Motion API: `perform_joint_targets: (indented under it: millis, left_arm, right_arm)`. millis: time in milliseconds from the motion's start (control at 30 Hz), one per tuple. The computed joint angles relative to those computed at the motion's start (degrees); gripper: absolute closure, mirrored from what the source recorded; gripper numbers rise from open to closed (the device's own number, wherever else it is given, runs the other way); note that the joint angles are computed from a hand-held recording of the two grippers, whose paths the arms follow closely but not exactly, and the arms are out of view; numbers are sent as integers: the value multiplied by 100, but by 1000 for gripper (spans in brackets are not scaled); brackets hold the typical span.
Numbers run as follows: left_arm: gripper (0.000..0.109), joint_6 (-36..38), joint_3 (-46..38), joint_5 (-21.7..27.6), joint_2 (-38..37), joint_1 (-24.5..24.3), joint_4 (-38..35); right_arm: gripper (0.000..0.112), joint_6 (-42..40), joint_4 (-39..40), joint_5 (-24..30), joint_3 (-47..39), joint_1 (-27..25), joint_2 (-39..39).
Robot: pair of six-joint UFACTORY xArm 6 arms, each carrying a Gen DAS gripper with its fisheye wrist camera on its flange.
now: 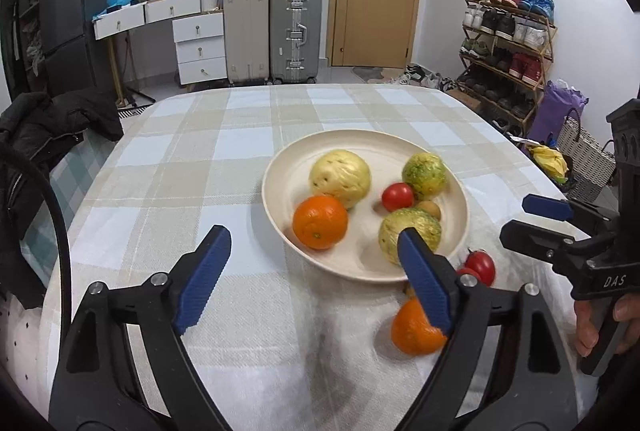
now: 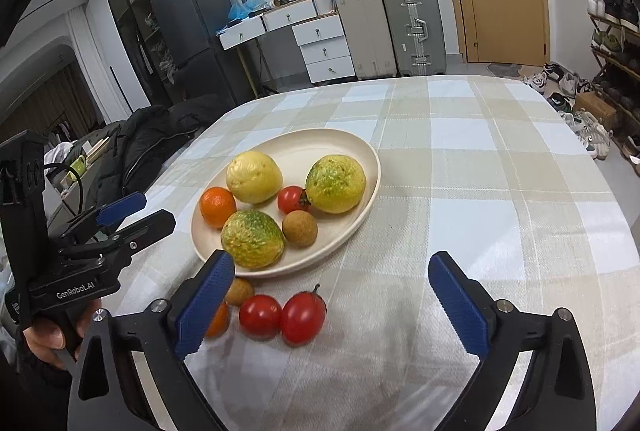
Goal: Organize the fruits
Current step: 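Move the left gripper to another orange while the right gripper moves to a red tomato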
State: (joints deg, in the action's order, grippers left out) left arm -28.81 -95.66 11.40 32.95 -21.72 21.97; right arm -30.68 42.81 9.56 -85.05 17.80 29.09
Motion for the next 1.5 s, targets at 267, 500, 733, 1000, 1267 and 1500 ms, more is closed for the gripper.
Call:
perform_joint_targets:
  millis: [267,500,733,1000,1267,1500]
  left_arm:
    - [7,-640,659,-104,-443,-41,676]
    - [7,-754,905,-131,-582,-107,794]
    - [7,-242,858,98,-518,-222,348]
    - [7,46,748,202,-404,-270,146]
    - [7,109,647,286,-319,-266,87]
    - [7,216,621,290,-297,-265,-22]
  right_arm:
    - [10,-537,469,142,368,-72,-286]
    - [9,545,-979,1,530,-102,-294]
    - [9,1728,-2548,221,521,-160,-283]
    - [9,2798,-3695,558,274,-249,-78]
    - [9,3285,-3734,692,-75,-286,194]
    - [9,3787,-4249,705,-216,-258,310]
